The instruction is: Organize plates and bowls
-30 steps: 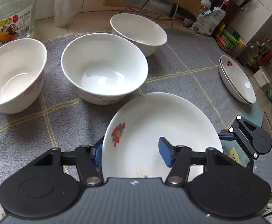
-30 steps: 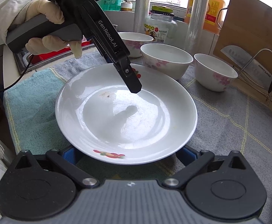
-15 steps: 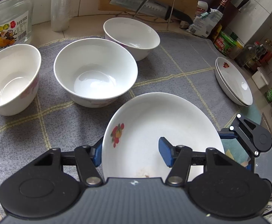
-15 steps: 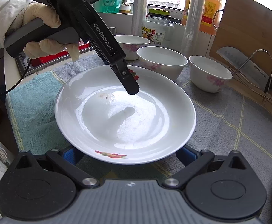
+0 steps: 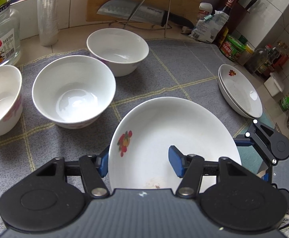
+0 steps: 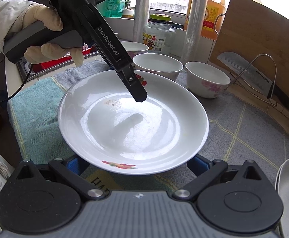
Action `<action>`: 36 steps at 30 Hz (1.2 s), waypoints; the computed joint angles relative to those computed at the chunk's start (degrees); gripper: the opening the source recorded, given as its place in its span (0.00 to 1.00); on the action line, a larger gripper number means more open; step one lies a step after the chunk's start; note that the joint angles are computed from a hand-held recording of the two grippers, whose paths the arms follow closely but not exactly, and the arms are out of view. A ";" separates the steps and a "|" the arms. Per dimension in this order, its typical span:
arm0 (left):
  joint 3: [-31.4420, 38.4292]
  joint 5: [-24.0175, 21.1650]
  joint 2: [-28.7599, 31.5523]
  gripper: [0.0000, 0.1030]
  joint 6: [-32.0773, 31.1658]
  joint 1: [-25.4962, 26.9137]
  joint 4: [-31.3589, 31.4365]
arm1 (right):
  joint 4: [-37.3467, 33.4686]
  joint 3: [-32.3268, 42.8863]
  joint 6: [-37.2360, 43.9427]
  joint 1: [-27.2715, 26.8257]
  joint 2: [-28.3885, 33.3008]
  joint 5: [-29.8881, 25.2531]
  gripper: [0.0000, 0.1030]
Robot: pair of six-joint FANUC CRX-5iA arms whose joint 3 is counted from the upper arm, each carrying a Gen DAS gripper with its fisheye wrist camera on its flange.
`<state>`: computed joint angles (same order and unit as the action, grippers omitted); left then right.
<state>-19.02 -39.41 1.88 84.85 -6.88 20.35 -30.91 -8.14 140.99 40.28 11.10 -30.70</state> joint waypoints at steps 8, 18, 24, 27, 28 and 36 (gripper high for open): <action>5.40 0.07 3.12 0.56 4.23 -3.76 -2.90 | -0.30 -0.20 3.12 -3.52 -1.84 -1.50 1.00; 14.27 -0.70 9.00 0.56 6.94 -8.17 -5.69 | -0.63 -0.84 5.26 -8.20 -3.94 -1.85 1.00; 21.35 -1.83 14.32 0.56 5.48 -10.53 -5.69 | 0.05 -1.66 4.58 -10.99 -4.82 -0.67 1.00; 25.48 -2.63 17.52 0.56 4.12 -11.64 -5.37 | 1.01 -2.41 3.62 -12.34 -5.44 0.25 1.00; 26.73 -2.71 18.57 0.56 3.67 -11.97 -5.07 | 1.44 -2.62 3.00 -12.70 -5.57 0.60 1.00; 37.65 -5.14 27.42 0.57 0.12 -14.13 -2.67 | 5.09 -3.10 -1.01 -16.20 -5.33 2.17 1.00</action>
<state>18.63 -44.56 29.30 84.98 -21.01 17.67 -25.82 -11.24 139.98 24.09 5.77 -28.53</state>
